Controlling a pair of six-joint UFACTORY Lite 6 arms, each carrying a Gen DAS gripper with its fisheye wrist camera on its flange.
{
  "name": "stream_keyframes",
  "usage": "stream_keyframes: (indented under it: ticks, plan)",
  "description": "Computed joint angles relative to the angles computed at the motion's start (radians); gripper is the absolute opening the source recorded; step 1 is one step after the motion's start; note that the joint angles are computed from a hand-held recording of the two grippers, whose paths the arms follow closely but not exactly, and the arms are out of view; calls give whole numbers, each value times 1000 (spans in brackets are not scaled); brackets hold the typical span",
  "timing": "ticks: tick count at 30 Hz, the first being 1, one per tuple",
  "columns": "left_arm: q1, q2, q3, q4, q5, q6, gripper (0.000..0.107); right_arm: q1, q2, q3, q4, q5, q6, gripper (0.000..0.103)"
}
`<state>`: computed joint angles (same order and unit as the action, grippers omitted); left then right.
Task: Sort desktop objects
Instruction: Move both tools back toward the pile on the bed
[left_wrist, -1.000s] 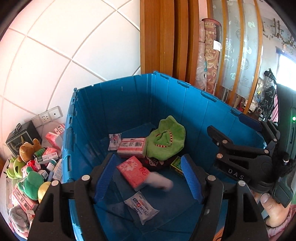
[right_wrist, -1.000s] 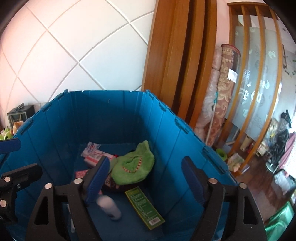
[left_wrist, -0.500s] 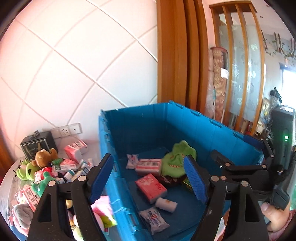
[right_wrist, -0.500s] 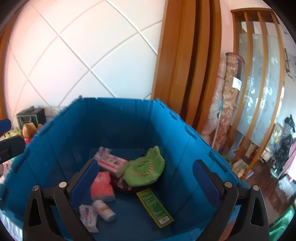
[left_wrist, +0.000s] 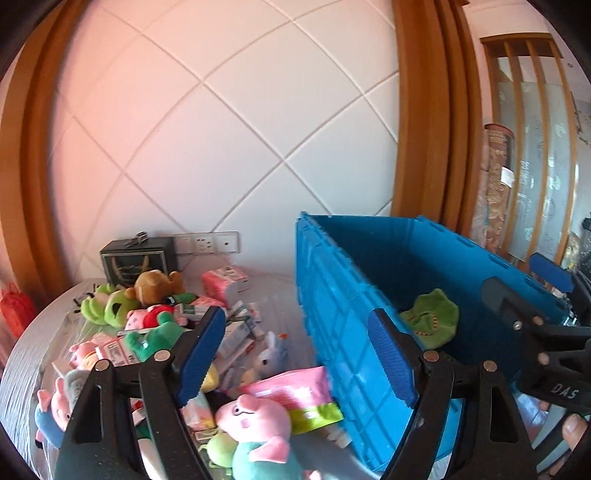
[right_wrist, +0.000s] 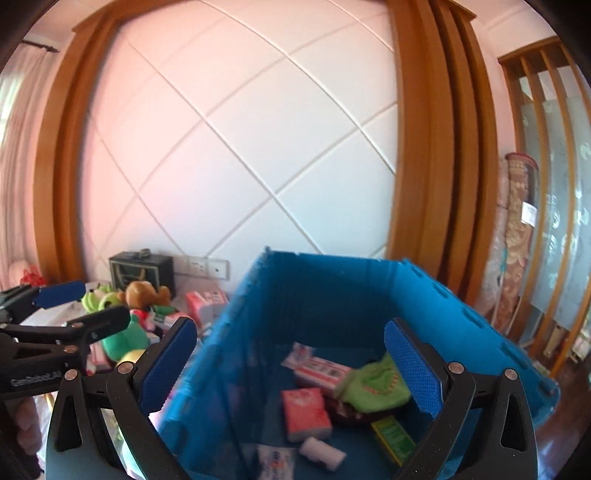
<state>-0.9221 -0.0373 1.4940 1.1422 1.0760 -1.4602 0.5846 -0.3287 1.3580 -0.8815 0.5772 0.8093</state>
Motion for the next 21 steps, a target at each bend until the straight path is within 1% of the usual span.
stream_keyframes:
  ticks: [5,10,14,17,21]
  plan:
    - [77,-248,-321,1,27,-101,79,240,53,-17,-304,95,298,103]
    - [209,-439,-568,-83,24,-71,79,405,131,-29,-485,103,465,103]
    - [349,-574,-749,-174,-36,-13,79,460,229,13,-497,63,487,103]
    - [484,-658,-865,-242,-129,57,79,469,293,31,-478,19,498,103]
    - [618,-712,-989,-315,-218,147,79,477,400,53,-425,-24,495,103]
